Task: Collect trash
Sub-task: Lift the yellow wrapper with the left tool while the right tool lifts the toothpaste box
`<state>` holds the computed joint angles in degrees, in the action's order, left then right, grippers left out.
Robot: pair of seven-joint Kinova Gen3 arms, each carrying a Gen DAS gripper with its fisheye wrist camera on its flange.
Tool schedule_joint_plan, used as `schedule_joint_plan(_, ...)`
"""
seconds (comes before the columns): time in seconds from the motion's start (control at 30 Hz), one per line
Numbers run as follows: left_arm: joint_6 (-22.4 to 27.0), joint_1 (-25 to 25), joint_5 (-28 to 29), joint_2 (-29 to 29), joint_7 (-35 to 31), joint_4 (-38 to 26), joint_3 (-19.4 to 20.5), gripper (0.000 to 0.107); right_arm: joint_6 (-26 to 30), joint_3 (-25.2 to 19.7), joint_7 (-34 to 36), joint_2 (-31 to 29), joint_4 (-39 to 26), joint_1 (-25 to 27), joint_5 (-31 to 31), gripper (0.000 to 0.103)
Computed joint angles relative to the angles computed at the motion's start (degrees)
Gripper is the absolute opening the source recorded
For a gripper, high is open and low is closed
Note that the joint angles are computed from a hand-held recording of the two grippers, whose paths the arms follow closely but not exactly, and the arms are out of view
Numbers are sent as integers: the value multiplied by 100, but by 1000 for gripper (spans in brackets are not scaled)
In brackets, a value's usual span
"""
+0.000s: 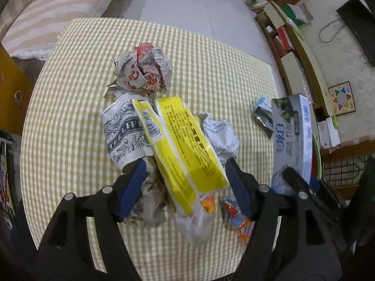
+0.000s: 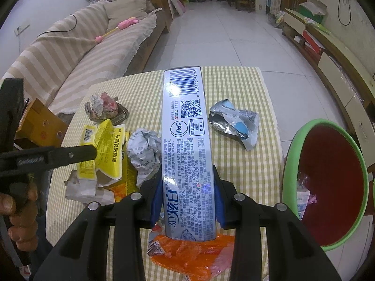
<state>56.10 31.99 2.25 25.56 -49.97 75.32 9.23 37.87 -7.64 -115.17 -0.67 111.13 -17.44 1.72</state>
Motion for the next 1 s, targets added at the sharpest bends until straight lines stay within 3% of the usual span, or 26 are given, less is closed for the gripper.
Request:
schedule_joint_plan(0.13, 10, -133, 238, 210, -39, -164, 66, 65, -21, 19, 67, 58, 3, 9, -50, 34)
schedule_joint_plan(0.3, -94, -130, 271, 221, -63, -120, 22, 39, -61, 51, 137, 120, 14, 36, -117, 34)
schedule_joint_plan(0.4, -269, -216, 333, 82, -177, 80, 44, 32, -67, 57, 159, 127, -6, 42, -144, 34)
schedule_joint_plan(0.77, -459, -60, -47, -561, -210, 464, 37, 30, -32, -42, -40, -155, 17, -31, 9, 34)
schedule_joint_plan(1.0, -345, 128, -379, -743, -153, 183, 97, 30, 35, -100, -173, -476, 68, 2, 95, 34)
